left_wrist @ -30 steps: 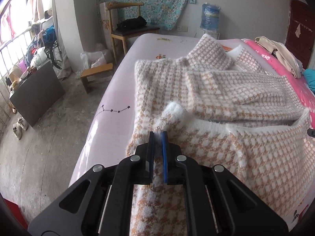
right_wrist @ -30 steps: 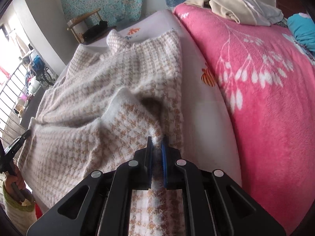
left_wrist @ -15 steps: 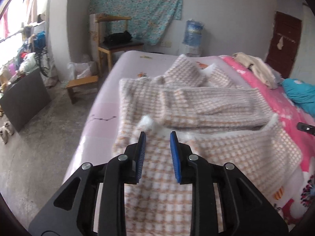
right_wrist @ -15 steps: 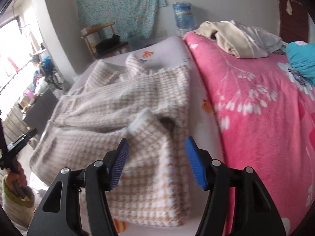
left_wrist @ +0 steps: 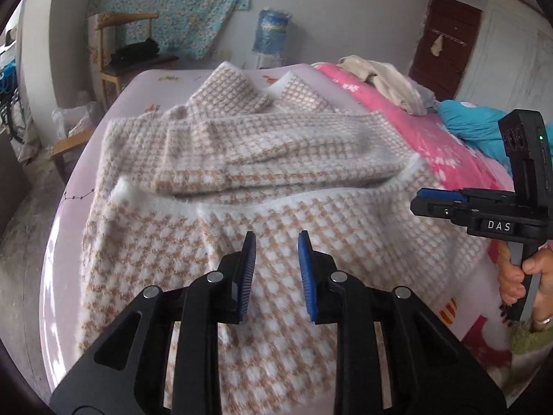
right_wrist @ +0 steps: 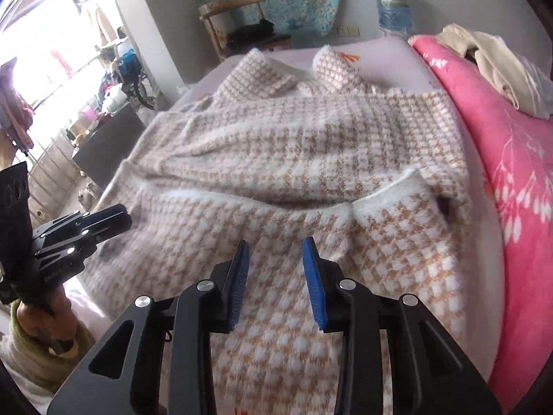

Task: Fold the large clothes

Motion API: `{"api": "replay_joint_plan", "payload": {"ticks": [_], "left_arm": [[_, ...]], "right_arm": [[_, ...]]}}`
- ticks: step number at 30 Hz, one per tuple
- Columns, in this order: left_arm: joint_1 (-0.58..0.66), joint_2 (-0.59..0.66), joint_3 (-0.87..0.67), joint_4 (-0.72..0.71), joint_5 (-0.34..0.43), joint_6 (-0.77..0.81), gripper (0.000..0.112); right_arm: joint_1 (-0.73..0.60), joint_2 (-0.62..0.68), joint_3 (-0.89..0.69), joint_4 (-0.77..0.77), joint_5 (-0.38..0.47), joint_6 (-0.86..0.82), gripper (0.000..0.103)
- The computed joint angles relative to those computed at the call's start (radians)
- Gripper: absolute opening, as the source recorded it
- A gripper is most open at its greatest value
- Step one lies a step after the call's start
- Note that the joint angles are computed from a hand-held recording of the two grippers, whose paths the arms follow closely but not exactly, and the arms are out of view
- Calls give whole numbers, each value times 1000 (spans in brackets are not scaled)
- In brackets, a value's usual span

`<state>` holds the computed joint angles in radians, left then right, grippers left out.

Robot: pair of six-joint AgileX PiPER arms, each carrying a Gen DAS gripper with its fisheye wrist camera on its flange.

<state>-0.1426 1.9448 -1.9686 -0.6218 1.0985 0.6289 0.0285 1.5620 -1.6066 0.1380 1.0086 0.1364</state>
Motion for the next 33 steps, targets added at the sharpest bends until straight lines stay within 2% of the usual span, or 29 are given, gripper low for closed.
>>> {"api": "replay_joint_plan", "payload": {"ticks": [2, 4, 6, 7, 8, 10, 12, 16, 17, 18, 21, 22, 23, 25, 26, 27, 28, 30, 32, 33], "left_arm": [[16, -49, 63, -71, 70, 106, 24], [-11, -110, 177, -57, 70, 158, 24], [-78, -158, 309, 53, -45, 135, 28], [-97, -178, 364, 73, -112, 129, 28], [-103, -192, 382, 78, -138, 120, 28], [-108, -209, 357, 114, -119, 79, 28], [-80, -261, 396, 56, -126, 142, 29], [-104, -273, 499, 152, -221, 91, 37], [-97, -288, 526, 124, -250, 117, 37], [-97, -295, 516, 137, -239, 107, 37], [-42, -324, 500, 97, -204, 112, 37], [-19, -332, 511, 91, -214, 111, 40], [0, -319, 506, 109, -211, 84, 47], [48, -244, 473, 77, -154, 66, 54], [71, -230, 475, 25, -148, 87, 55], [78, -227, 469, 14, -137, 95, 55], [71, -230, 451, 42, -125, 75, 55], [76, -265, 464, 73, -160, 64, 55], [102, -281, 483, 88, -212, 60, 60], [114, -256, 466, 102, -212, 31, 61]], "right_arm": [[41, -80, 71, -1, -8, -38, 32], [104, -121, 137, -17, -2, -50, 32], [176, -88, 177, -95, 17, 11, 32], [198, -90, 225, -126, -16, 47, 32], [195, -104, 243, -126, -43, 63, 32], [170, -95, 200, -93, 2, 70, 30], [203, -124, 182, -143, 17, 104, 29], [266, -119, 237, -184, 2, 139, 29], [278, -127, 280, -208, -44, 170, 29], [281, -133, 284, -214, -50, 176, 29], [289, -150, 229, -269, 27, 215, 29], [307, -166, 232, -331, 46, 251, 29], [308, -177, 244, -368, 61, 269, 29], [249, -174, 295, -326, 49, 250, 29], [219, -191, 346, -288, -7, 242, 30], [209, -203, 357, -275, -22, 235, 29], [211, -198, 336, -278, 2, 225, 29], [228, -204, 286, -322, 73, 245, 29], [238, -241, 298, -408, 85, 304, 29], [214, -249, 313, -428, 88, 330, 29]]}}
